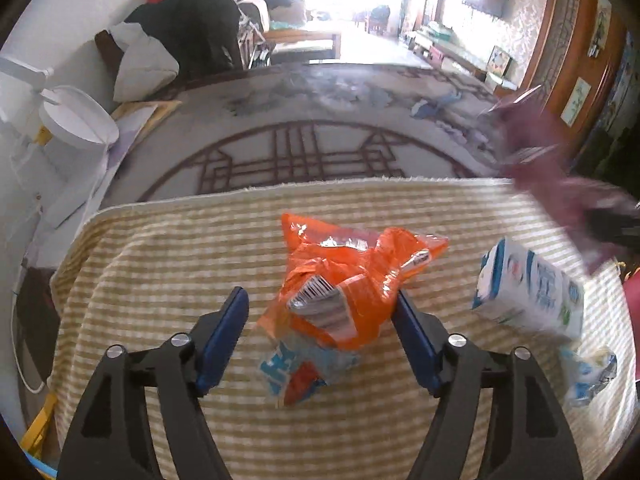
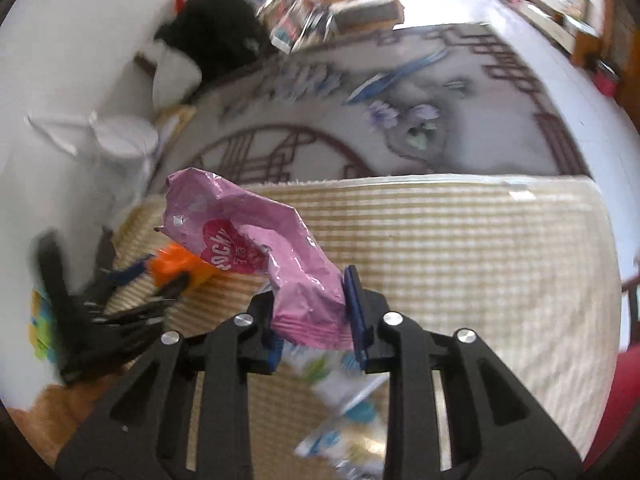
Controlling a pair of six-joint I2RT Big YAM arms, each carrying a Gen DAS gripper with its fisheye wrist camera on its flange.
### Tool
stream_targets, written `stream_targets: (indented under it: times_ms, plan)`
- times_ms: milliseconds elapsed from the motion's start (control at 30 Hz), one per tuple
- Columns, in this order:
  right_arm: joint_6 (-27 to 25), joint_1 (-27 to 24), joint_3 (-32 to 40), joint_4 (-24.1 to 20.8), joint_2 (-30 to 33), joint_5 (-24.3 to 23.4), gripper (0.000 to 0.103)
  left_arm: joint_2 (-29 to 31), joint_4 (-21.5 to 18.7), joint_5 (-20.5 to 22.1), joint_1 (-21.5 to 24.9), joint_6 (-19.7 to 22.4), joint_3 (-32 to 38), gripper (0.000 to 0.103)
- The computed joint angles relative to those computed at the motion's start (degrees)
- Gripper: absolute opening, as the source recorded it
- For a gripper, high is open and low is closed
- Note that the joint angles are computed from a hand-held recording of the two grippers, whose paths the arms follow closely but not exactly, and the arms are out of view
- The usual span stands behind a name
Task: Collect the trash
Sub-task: 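Reach the left tool to the orange snack bag while the right tool reaches the pink wrapper, then grasp the orange snack bag with the left tool while the right tool grasps the pink wrapper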
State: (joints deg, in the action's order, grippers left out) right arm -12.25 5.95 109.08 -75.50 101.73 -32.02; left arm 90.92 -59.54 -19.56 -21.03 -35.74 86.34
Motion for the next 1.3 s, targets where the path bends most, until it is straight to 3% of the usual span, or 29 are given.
stream_targets:
  times_ms: [33,100,433,567,767,1033,1300]
  plan:
    - [1.01,-0.74,-2.8,1.86,-2.71,-0.65,0.027,0.21,-0.14,0.93,0.18,-0.48,0.07,0.05]
    - [1.9,-1.72,-6.15,4.0,-6.11,-1.17,0.027,-0.06,-0.19,0.88,0.05,-1.74,0.02,0.045]
    - [5.37,-6.83,-12.71,8.38,-14.5,-5.34,0.027,-5.49,-3.34,-4.66,-6.94,-7.16,2.47,0.044]
    - [5.75,-8.69,-13.83,9.6,-17.1,-7.23,0.027,-5.35,-5.77,-7.24,-10.24,-10.0,5.99,0.044]
    - [4.18,-11.36,-14.54,11.21,-20.01,-8.77,0.027,-3.31,-8.27,-10.49,-14.7,-9.87,11.88,0.044]
    - [2.8,-17.26,-14.36,9.97,-20.26,-12.38,0.027,1.14,-11.33,-12.93,-18.97,-10.28,19.19,0.044]
    - [-1.47,-23.22,-10.89,5.71,-17.33,-15.83,0.027,7.22,-15.4,-14.04,-22.3,-11.84,27.43,0.044]
